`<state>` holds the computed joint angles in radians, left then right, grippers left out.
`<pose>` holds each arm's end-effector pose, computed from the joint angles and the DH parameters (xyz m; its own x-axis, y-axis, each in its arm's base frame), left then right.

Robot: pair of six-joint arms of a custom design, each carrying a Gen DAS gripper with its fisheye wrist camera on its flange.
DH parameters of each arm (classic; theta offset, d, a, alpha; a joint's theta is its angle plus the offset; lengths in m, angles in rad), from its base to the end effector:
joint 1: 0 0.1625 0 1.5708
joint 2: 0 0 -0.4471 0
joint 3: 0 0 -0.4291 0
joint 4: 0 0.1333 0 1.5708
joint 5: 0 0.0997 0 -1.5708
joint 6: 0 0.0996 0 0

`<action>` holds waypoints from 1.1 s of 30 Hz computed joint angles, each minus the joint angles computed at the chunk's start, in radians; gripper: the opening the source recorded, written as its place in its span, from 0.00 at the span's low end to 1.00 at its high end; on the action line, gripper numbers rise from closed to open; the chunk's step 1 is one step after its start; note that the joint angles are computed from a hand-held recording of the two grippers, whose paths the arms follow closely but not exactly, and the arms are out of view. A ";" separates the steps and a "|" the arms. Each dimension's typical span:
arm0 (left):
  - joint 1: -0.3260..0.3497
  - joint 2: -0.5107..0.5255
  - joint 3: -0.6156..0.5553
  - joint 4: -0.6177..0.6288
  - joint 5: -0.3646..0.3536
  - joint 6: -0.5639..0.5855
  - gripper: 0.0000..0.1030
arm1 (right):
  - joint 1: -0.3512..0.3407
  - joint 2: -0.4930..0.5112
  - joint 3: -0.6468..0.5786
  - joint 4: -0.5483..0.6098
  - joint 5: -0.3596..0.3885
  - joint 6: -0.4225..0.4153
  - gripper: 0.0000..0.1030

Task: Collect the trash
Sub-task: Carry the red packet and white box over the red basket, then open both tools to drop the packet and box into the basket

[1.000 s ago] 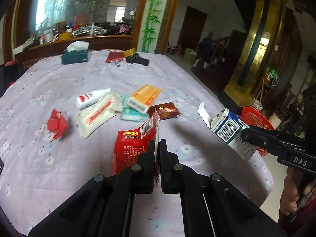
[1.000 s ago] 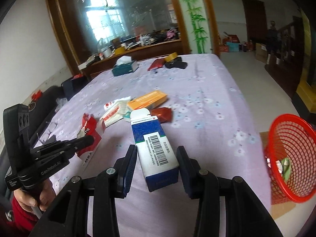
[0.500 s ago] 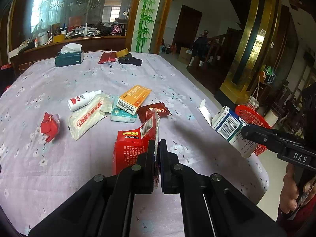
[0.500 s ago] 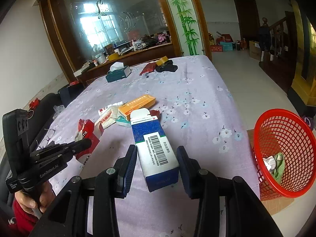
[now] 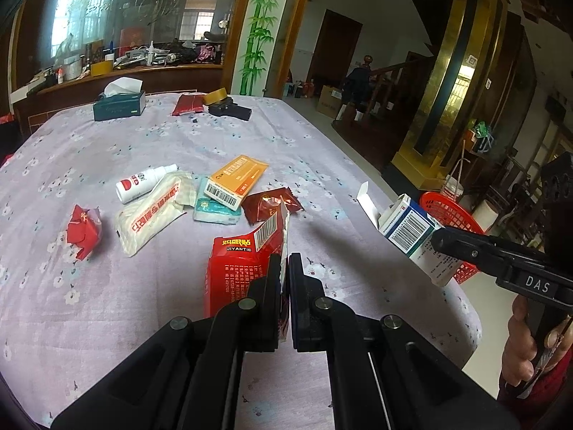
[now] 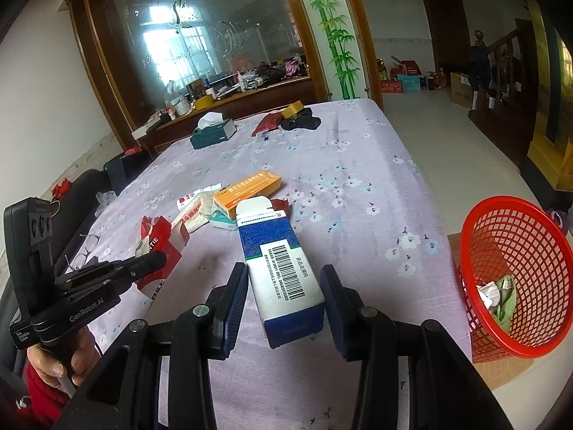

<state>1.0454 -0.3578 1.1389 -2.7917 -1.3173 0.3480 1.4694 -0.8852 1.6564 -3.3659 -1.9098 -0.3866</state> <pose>-0.2918 -0.8189 -0.0278 -0.6829 0.6365 -0.3585 0.7305 0.6018 -0.3229 0.0265 -0.7293 0.2458 -0.8622 0.1551 0.4822 -0.2942 0.6217 -0.7259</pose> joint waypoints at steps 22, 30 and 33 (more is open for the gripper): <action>-0.125 0.224 -0.313 0.298 -0.240 0.021 0.04 | -0.130 -0.218 0.178 -0.232 -0.021 0.157 0.44; -0.177 0.446 -0.650 0.515 -0.316 -0.003 0.04 | -0.208 -0.281 0.195 -0.213 -0.024 0.255 0.44; -0.186 0.555 -0.835 0.620 -0.330 -0.028 0.04 | -0.226 -0.287 0.191 -0.199 -0.027 0.268 0.45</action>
